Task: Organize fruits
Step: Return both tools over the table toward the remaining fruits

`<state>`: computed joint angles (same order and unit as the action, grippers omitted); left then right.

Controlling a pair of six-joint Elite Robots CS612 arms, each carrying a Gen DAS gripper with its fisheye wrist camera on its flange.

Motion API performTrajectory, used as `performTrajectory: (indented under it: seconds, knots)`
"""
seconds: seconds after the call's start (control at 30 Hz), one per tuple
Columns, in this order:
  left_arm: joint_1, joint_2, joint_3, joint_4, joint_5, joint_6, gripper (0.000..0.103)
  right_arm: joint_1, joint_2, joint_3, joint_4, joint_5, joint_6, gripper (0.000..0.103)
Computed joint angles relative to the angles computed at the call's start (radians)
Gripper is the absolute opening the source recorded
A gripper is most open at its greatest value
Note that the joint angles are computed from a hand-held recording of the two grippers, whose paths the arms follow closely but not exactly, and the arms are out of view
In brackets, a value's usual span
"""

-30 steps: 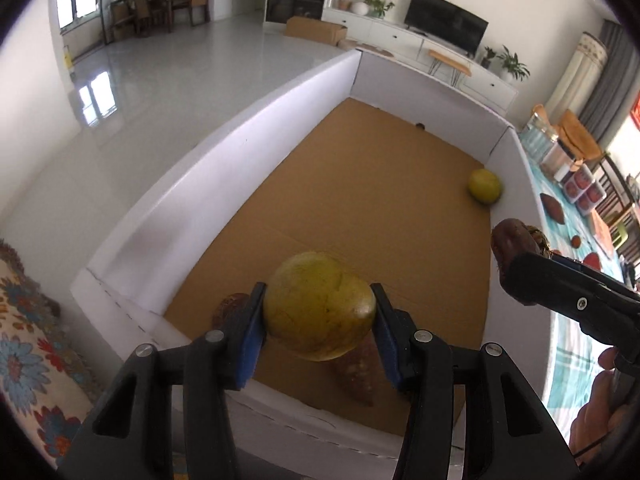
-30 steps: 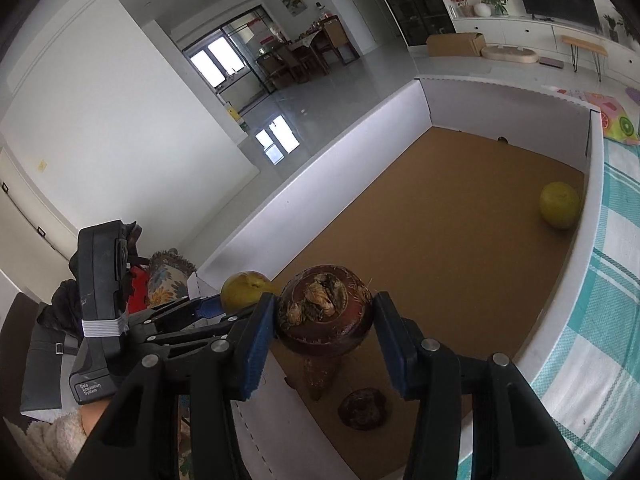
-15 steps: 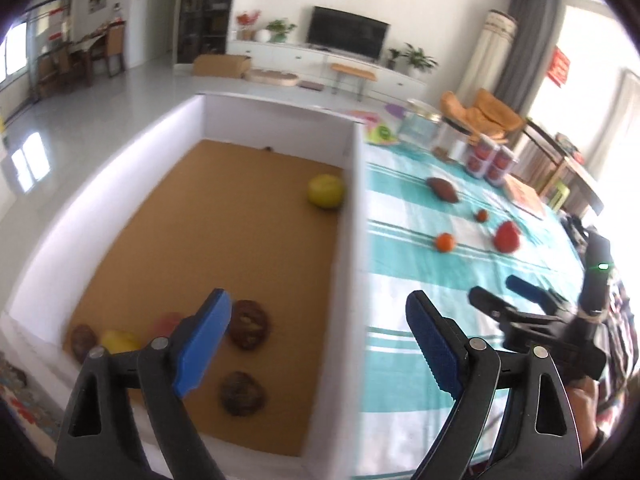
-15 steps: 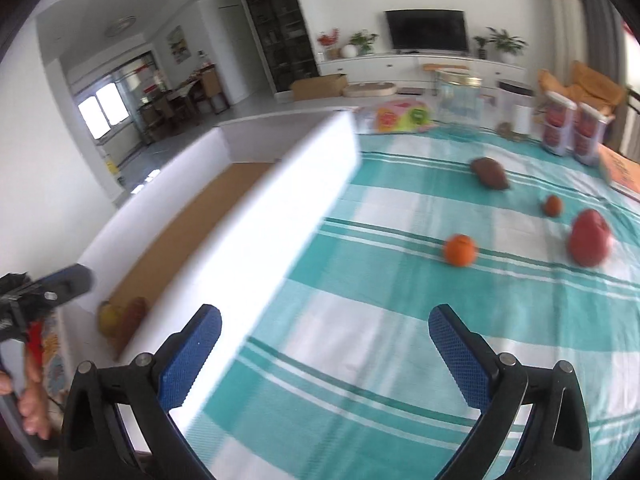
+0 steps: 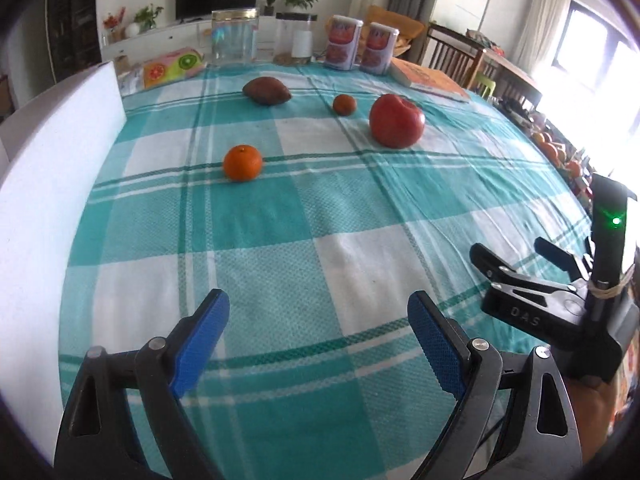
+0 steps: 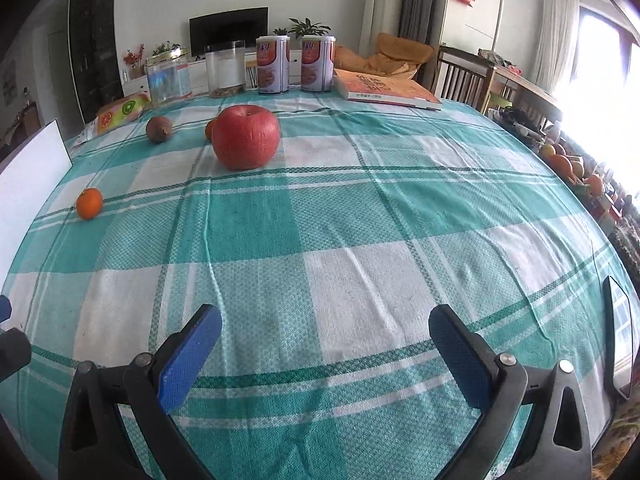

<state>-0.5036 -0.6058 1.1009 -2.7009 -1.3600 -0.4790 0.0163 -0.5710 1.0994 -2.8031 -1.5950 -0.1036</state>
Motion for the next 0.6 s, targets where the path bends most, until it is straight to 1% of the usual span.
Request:
performTrajectory:
  seconds: [0.1, 0.2, 0.37, 0.6]
  knots:
    - [-0.001, 0.028, -0.036, 0.023, 0.049, 0.030, 0.092, 0.007, 0.014, -0.023, 0.022, -0.009, 0.000, 0.103]
    - [-0.002, 0.047, -0.054, 0.036, 0.076, 0.059, 0.092, 0.006, 0.019, -0.034, 0.045, -0.005, 0.016, 0.103]
    - [-0.001, 0.053, -0.052, 0.021, 0.075, 0.053, 0.092, 0.000, 0.025, -0.050, 0.086, 0.016, 0.056, 0.103]
    - [-0.002, 0.058, -0.064, 0.044, 0.075, 0.062, 0.095, -0.004, 0.028, -0.057, 0.106, 0.032, 0.080, 0.103]
